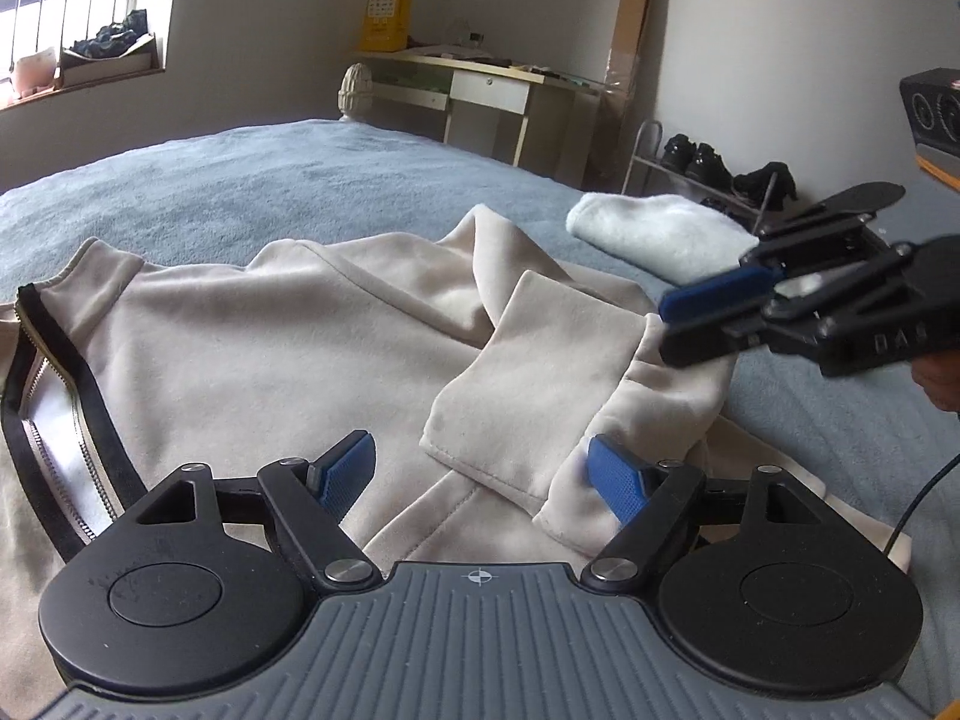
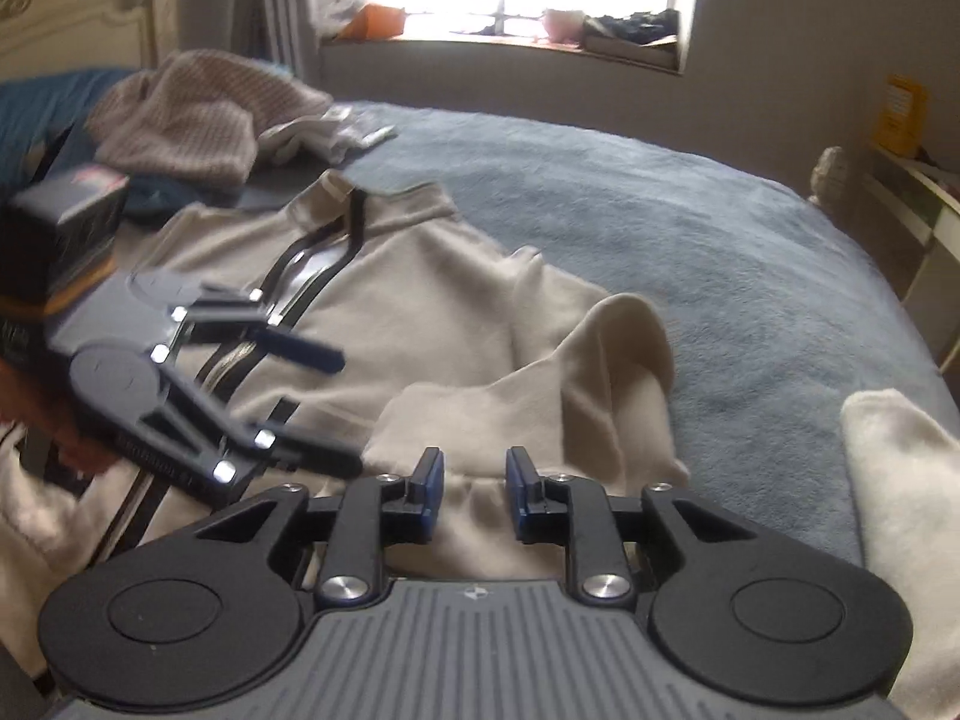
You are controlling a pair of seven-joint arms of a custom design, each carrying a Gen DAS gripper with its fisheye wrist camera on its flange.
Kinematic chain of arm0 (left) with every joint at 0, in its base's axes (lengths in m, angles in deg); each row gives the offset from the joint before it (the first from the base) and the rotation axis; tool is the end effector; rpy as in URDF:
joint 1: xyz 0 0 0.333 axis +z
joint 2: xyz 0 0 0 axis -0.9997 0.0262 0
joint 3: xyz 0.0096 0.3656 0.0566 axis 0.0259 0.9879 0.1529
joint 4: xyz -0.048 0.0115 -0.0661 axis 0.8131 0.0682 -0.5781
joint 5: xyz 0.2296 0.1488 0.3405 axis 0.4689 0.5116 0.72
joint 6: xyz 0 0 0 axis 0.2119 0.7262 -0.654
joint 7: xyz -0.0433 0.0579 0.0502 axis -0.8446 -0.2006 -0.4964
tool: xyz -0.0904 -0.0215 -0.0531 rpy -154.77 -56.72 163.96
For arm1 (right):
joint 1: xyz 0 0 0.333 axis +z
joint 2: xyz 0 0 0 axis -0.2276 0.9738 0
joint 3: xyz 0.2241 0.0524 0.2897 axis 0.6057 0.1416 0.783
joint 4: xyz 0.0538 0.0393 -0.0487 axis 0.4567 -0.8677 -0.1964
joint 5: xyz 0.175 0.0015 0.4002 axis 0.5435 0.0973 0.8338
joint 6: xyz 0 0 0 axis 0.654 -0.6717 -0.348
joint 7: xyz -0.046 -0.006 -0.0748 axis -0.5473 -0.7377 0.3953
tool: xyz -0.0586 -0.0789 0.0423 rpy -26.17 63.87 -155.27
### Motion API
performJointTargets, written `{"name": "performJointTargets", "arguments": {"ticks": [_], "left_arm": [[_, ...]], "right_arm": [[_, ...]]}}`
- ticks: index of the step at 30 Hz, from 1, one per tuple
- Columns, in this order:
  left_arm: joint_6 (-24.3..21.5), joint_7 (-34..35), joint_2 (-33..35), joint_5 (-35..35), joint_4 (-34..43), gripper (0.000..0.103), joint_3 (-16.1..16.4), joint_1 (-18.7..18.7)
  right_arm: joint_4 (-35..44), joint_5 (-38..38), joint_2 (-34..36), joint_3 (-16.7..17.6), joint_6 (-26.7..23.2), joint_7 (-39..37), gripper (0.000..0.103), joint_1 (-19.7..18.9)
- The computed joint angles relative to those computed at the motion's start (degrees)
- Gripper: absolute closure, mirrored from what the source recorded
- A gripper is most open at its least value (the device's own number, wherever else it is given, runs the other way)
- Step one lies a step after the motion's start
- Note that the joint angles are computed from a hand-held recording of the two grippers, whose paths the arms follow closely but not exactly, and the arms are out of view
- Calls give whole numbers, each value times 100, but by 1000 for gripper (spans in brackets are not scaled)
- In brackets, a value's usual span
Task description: Fold clothes
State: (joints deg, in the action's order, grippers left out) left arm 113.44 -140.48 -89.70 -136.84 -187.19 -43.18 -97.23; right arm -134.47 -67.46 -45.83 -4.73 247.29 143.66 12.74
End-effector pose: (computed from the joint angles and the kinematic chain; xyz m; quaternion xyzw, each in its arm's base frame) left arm 0.5092 -0.1383 0.4312 -0.3274 0.8198 -0.4637 0.0750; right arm 0.4149 0.3926 0.5070 -0.7398 0.5419 -0.2415 0.3172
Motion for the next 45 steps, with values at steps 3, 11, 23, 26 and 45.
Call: {"name": "performJointTargets", "arguments": {"ticks": [3,11,23,26,45], "left_arm": [[95,-14,14,-11,-19,24,-31,-23],[326,-107,14,-107,-96,26,-100,-114],[-389,1438,-588,-243,-479,23,201,28],[-496,1846,-803,-348,-600,8,263,45],[-1173,164,-925,381,-551,81,444,158]], "right_arm": [[136,-111,201,-91,122,262,62,-114],[331,1023,722,-383,394,-292,65,-9],[-15,1764,162,-309,1113,-2415,97,339],[110,2439,82,-309,755,-3796,97,624],[828,2126,514,49,231,-4999,94,849]]}}
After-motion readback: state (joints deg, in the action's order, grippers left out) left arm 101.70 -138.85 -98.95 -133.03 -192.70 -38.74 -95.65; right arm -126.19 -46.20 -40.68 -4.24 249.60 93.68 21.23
